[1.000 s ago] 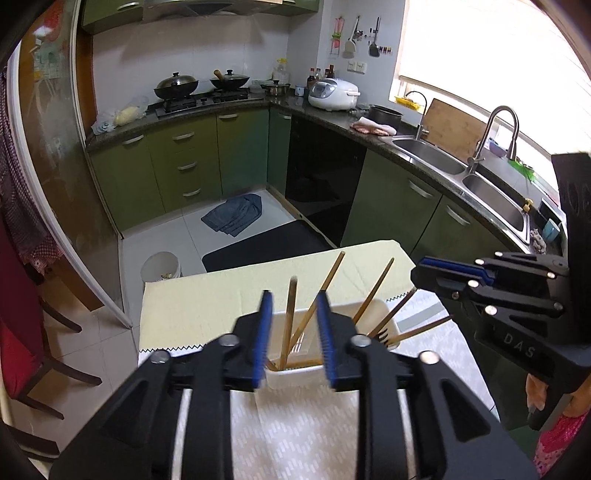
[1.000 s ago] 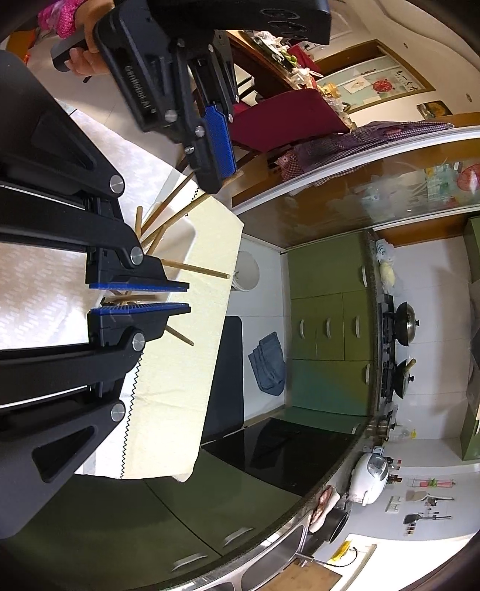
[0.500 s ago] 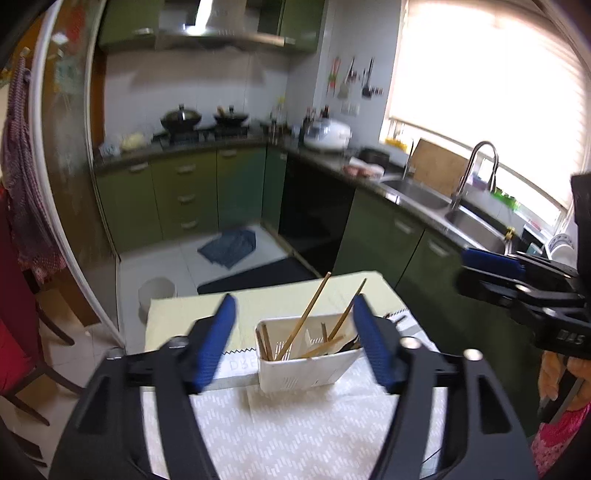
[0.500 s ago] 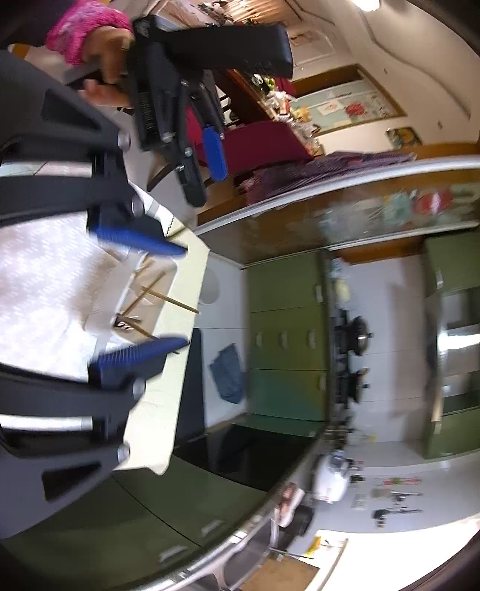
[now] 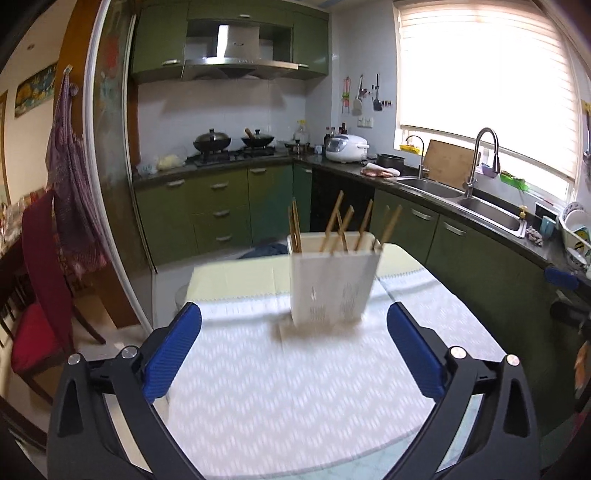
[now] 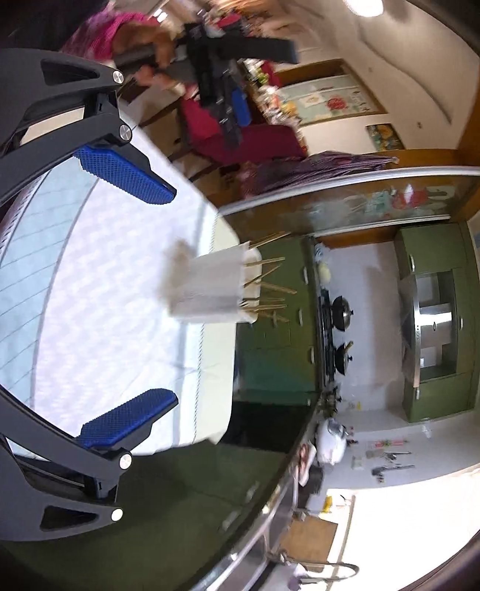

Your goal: Organize utensils

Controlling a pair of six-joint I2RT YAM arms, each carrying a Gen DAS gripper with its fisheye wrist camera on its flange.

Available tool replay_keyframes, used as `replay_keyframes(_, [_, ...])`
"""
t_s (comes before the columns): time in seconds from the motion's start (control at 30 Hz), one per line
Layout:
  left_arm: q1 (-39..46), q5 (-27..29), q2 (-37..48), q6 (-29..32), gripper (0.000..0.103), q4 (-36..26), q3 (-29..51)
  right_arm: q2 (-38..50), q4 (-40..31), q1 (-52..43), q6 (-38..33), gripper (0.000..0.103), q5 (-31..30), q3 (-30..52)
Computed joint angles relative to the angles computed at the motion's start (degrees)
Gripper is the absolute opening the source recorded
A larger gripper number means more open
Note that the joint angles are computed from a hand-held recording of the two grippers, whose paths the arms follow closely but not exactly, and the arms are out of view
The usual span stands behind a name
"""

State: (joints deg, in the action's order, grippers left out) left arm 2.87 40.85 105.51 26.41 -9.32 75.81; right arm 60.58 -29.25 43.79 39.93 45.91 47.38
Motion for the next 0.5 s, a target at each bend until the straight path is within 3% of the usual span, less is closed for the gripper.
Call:
replay_keyframes(0.07, [1.35, 0.74, -1.41, 0.18, 0.096, 0.2, -2.55, 1.96, -3.53, 7.54, 5.3, 0.099, 7.14, 0.55])
replay_keyframes(0.23, [4.67, 2.58, -7.64, -0.81, 0.096, 4.42, -10.33, 8.66, -11.59, 18.26, 16.82, 0.099, 16.35, 5.75])
replay_keyframes(0.4, [7.65, 6.6, -9.93, 0.89, 0.096, 1.13, -11.69, 10.95, -11.98, 18.96, 18.33, 0.099, 17.56, 8.15])
replay_keyframes(0.5, [8.24, 5.66, -10.56, 1.38, 0.096, 1.76, -12.92, 12.0, -12.5, 18.26, 17.5, 0.099, 18.16, 9.59])
